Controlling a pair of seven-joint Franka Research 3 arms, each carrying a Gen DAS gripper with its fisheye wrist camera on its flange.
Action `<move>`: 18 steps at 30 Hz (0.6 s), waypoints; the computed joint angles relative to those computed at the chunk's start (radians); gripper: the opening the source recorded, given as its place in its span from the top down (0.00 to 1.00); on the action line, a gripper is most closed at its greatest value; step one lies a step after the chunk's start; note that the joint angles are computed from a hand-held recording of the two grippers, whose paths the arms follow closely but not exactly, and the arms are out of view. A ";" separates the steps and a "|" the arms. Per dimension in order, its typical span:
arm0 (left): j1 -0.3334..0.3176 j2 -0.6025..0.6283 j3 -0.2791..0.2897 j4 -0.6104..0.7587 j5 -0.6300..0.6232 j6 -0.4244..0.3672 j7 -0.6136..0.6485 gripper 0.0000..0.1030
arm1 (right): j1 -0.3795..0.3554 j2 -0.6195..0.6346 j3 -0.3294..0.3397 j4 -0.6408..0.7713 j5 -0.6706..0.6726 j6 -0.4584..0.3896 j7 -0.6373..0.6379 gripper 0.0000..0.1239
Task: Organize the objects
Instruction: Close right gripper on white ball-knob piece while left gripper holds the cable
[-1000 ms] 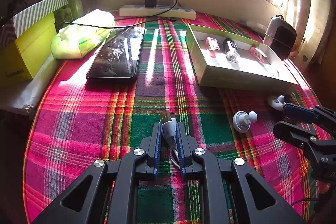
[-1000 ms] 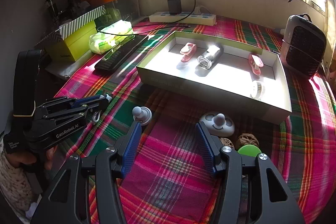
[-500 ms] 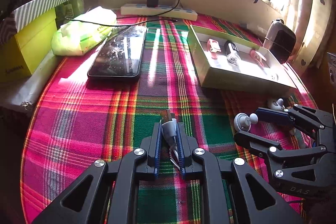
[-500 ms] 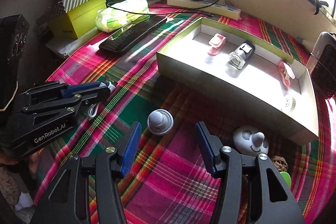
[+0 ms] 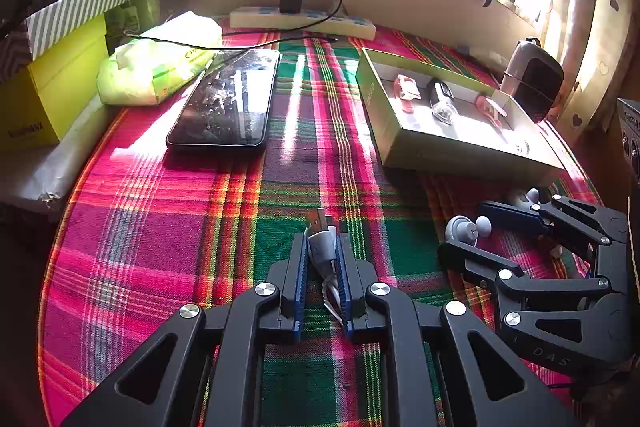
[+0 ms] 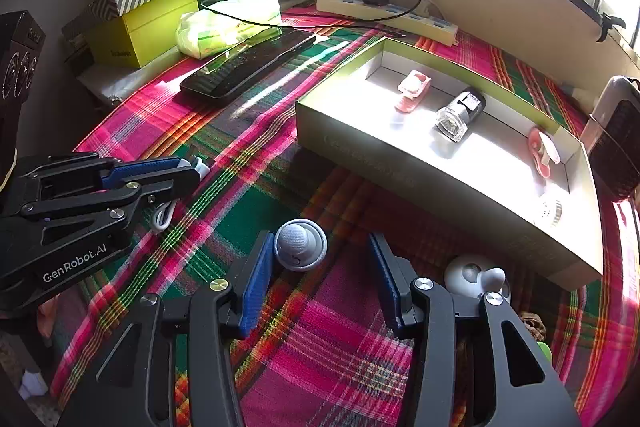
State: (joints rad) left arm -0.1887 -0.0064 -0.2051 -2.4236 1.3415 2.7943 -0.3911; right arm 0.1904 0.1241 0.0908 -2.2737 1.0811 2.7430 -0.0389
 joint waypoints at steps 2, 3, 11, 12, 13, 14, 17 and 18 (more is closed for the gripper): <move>0.000 0.000 0.000 0.000 0.000 0.000 0.000 0.87 | -0.001 0.000 0.000 -0.001 0.005 0.000 -0.006 0.61; 0.000 0.000 0.000 0.000 0.000 0.000 0.000 0.87 | -0.001 0.000 0.000 -0.001 0.005 -0.001 -0.008 0.61; -0.001 0.002 0.001 0.001 0.005 0.001 -0.005 0.87 | 0.000 -0.005 0.000 -0.005 0.031 0.008 -0.030 0.75; -0.001 0.002 0.001 0.001 0.004 0.000 -0.004 0.87 | 0.000 -0.004 0.000 -0.004 0.034 0.007 -0.031 0.76; -0.001 0.002 0.001 0.001 0.004 0.000 -0.004 0.87 | 0.000 -0.004 0.000 -0.004 0.037 0.007 -0.032 0.77; -0.001 0.002 0.001 0.001 0.003 -0.001 -0.002 0.87 | -0.001 -0.004 -0.001 -0.003 0.041 0.005 -0.034 0.77; -0.001 0.001 0.001 0.001 0.003 0.000 -0.002 0.87 | 0.000 -0.004 0.000 -0.004 0.048 0.012 -0.041 0.80; -0.001 0.001 0.001 0.001 0.003 0.000 -0.002 0.87 | -0.001 -0.004 -0.001 -0.004 0.048 0.010 -0.042 0.80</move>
